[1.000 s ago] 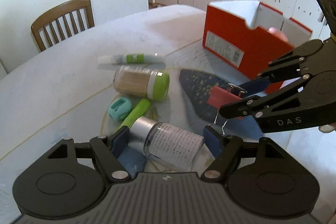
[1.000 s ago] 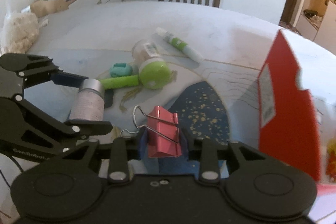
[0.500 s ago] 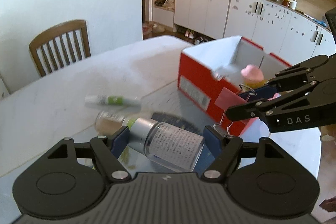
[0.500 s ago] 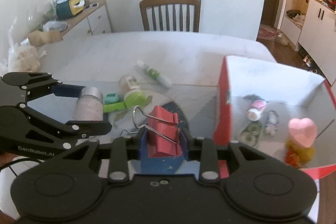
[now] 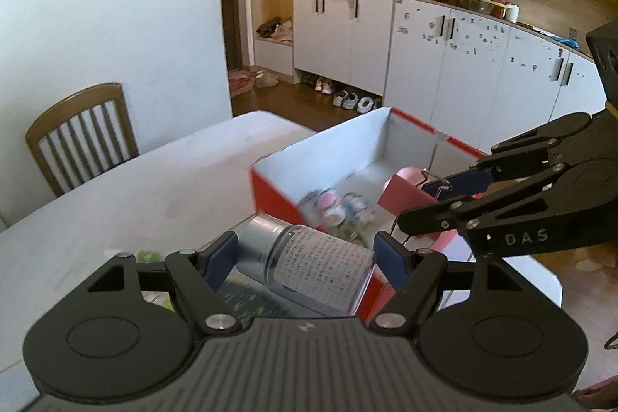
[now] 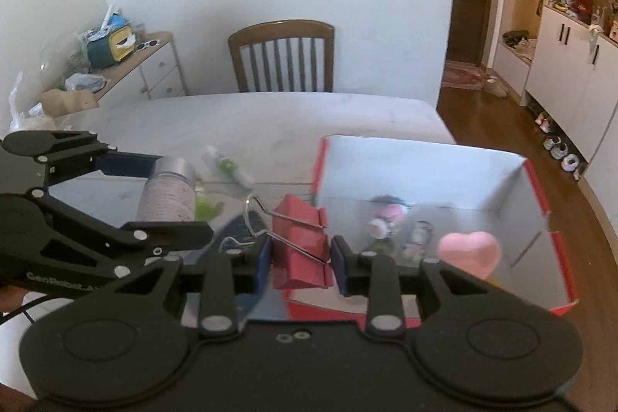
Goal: Organize rigid objects
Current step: 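Carry the glass jar with the left tool while the right tool carries the binder clip into the shoebox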
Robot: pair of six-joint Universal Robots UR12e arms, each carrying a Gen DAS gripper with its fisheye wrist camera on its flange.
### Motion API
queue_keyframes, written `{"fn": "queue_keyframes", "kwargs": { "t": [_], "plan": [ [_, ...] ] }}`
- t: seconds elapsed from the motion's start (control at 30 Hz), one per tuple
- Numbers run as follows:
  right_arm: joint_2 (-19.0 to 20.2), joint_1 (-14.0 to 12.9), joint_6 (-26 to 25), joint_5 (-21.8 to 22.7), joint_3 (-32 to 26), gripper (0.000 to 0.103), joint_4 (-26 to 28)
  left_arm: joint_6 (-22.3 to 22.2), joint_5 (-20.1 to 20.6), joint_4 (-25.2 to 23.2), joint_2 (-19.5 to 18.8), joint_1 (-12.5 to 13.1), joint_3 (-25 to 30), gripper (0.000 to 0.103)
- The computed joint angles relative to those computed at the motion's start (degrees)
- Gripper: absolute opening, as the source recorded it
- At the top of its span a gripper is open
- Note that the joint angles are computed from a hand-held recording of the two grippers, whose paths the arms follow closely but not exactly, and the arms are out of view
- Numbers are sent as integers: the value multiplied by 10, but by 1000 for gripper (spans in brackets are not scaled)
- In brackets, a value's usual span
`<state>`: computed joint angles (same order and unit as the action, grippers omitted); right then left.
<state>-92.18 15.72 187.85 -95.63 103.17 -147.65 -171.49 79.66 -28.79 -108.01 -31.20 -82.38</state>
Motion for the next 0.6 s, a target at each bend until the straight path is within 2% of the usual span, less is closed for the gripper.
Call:
{"fn": "queue_keyframes", "kwargs": {
  "t": [0.37, 0.6],
  "plan": [
    [-29, -59, -24, 35, 32, 32, -6, -10, 30, -21, -58, -39, 77, 77],
    [-39, -91, -39, 56, 47, 32, 1, -25, 50, -45, -90, -53, 120, 77]
  ]
}}
